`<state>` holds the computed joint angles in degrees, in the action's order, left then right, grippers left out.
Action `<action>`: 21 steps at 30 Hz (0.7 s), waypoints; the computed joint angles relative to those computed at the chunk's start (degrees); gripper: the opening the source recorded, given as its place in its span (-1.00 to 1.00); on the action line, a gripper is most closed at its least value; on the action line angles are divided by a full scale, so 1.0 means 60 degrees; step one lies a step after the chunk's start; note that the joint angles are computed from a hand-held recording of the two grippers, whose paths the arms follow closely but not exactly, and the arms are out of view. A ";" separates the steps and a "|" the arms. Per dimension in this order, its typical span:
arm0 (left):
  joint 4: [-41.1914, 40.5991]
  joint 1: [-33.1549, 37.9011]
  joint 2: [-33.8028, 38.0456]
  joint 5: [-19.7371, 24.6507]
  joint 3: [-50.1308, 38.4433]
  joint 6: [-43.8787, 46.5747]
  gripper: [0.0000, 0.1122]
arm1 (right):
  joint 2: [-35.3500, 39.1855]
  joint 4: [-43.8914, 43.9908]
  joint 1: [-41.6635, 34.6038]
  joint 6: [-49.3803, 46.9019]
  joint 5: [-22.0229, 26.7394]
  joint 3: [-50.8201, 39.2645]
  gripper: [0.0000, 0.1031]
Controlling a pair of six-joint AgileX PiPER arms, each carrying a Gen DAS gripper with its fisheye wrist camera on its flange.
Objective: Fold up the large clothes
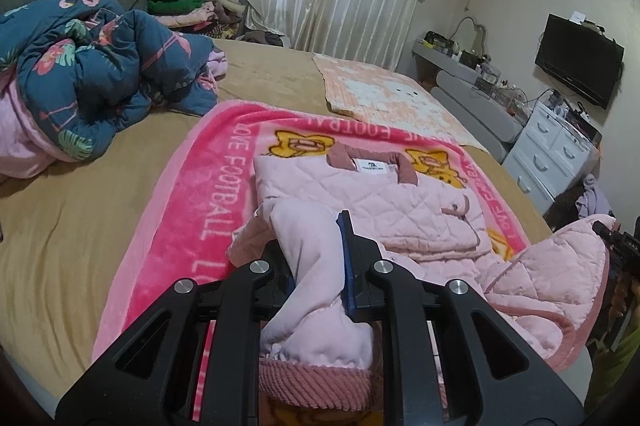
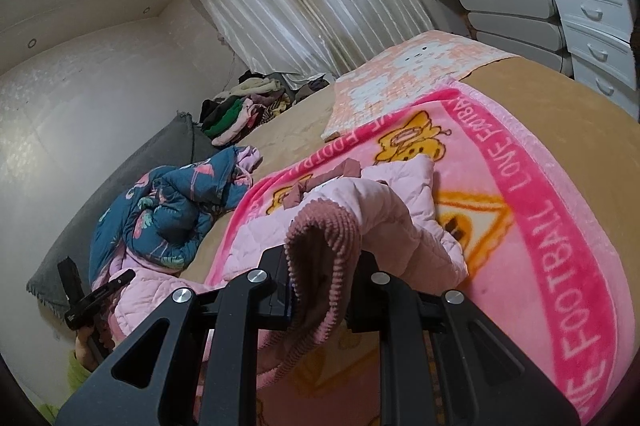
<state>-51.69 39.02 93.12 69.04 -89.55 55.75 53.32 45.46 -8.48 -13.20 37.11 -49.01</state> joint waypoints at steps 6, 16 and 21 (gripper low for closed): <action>0.0267 -0.0407 0.0468 -0.0215 -0.0761 -0.0682 -0.80 | 0.0644 0.0140 -0.0216 -0.0051 0.0173 -0.0587 -0.69; 0.1485 -0.1480 0.1866 -0.0853 -0.2524 -0.2395 -0.76 | 0.2287 0.0148 -0.0161 0.0061 -0.0209 -0.1608 -0.69; 0.2029 -0.1905 0.2548 -0.0992 -0.3369 -0.2999 -0.76 | 0.3147 0.0477 -0.0241 -0.0126 -0.0281 -0.2132 -0.68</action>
